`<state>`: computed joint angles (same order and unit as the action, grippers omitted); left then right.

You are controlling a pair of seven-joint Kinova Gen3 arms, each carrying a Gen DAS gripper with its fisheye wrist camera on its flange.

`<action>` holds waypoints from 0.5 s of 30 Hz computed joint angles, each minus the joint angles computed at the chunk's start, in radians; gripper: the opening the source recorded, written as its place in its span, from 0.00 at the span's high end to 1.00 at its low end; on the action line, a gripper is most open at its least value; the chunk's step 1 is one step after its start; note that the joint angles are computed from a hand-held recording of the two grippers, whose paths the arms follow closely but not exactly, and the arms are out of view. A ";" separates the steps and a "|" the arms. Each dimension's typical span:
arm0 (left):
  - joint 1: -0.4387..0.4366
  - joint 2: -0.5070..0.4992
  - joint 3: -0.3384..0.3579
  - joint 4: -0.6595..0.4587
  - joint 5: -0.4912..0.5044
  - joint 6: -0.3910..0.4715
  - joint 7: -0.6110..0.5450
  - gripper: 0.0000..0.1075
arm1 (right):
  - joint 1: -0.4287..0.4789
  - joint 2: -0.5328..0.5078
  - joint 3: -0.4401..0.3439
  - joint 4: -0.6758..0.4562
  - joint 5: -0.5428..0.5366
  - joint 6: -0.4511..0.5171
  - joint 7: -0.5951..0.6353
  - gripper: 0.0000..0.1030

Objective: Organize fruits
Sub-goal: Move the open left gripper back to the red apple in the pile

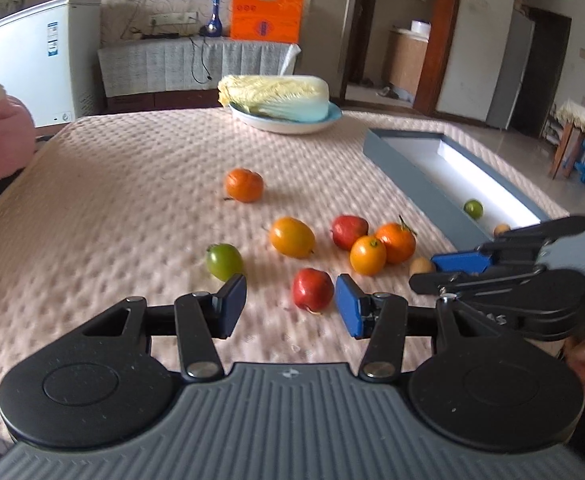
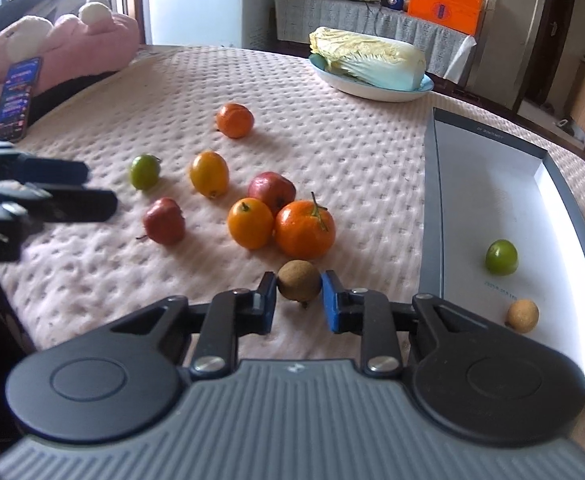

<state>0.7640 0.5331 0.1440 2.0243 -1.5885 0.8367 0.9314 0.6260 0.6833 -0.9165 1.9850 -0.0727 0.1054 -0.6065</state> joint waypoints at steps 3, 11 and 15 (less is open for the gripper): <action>-0.012 0.018 0.001 -0.022 -0.002 -0.027 -0.031 0.48 | 0.064 0.016 -0.062 0.001 0.002 0.021 0.024 0.73; 0.006 0.071 -0.051 -0.100 0.090 -0.045 -0.132 0.50 | 0.207 0.064 -0.182 -0.020 -0.073 0.082 0.117 0.73; 0.009 0.090 -0.077 -0.128 0.119 -0.069 -0.164 0.50 | 0.222 0.068 -0.182 -0.034 -0.120 0.107 0.168 0.73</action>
